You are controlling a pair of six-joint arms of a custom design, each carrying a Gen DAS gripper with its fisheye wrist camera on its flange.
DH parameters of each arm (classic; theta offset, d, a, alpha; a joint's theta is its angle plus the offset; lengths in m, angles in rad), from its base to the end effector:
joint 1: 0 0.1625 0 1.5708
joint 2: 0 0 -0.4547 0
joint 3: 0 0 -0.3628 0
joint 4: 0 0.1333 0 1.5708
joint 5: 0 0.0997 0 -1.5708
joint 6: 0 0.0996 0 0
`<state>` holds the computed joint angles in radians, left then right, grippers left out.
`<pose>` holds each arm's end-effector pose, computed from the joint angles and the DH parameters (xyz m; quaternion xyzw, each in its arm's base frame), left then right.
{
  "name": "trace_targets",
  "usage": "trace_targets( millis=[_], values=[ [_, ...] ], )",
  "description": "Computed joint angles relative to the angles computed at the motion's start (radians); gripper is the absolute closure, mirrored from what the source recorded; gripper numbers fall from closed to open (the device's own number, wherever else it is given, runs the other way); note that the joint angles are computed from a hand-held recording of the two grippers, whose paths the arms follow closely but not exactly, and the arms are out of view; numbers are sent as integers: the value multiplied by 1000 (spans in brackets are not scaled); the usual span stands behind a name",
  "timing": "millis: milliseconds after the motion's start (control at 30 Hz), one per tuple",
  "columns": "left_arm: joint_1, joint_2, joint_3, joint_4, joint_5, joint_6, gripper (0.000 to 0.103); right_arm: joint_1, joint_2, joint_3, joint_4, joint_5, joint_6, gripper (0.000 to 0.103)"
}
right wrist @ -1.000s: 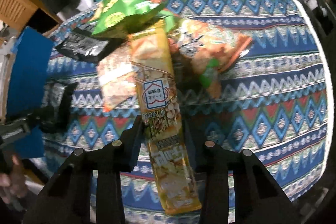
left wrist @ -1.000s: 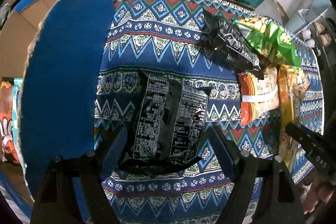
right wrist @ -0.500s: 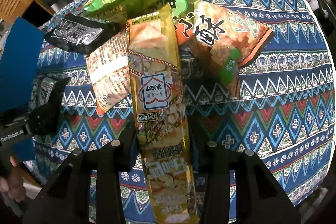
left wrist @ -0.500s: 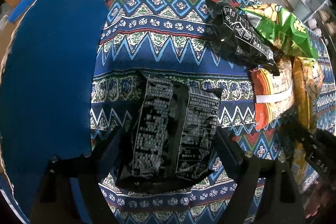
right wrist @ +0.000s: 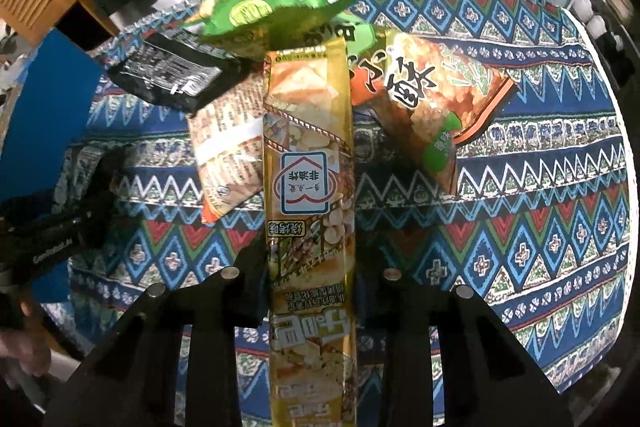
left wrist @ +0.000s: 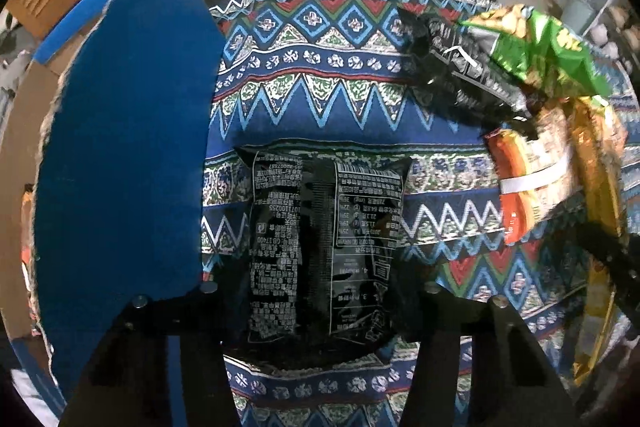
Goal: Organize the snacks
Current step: 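Grasp the black bag with the left tool while the right tool grasps the yellow stick bag, then carry the black bag with the left tool while the right tool carries the yellow stick bag to the box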
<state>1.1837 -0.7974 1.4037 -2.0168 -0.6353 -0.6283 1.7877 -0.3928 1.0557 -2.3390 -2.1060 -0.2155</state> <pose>-0.0684 -0.7332 0.2069 -0.0712 0.8876 -0.1560 0.4275 0.2558 -0.7774 0.0386 0.1930 -0.9436 0.0509 0.2640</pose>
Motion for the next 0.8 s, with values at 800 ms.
trace_targets(
  millis=[800],
  values=[
    [-100,-172,181,-172,-88,33,48,75,-99,129,-87,73,-32,72]
  ],
)
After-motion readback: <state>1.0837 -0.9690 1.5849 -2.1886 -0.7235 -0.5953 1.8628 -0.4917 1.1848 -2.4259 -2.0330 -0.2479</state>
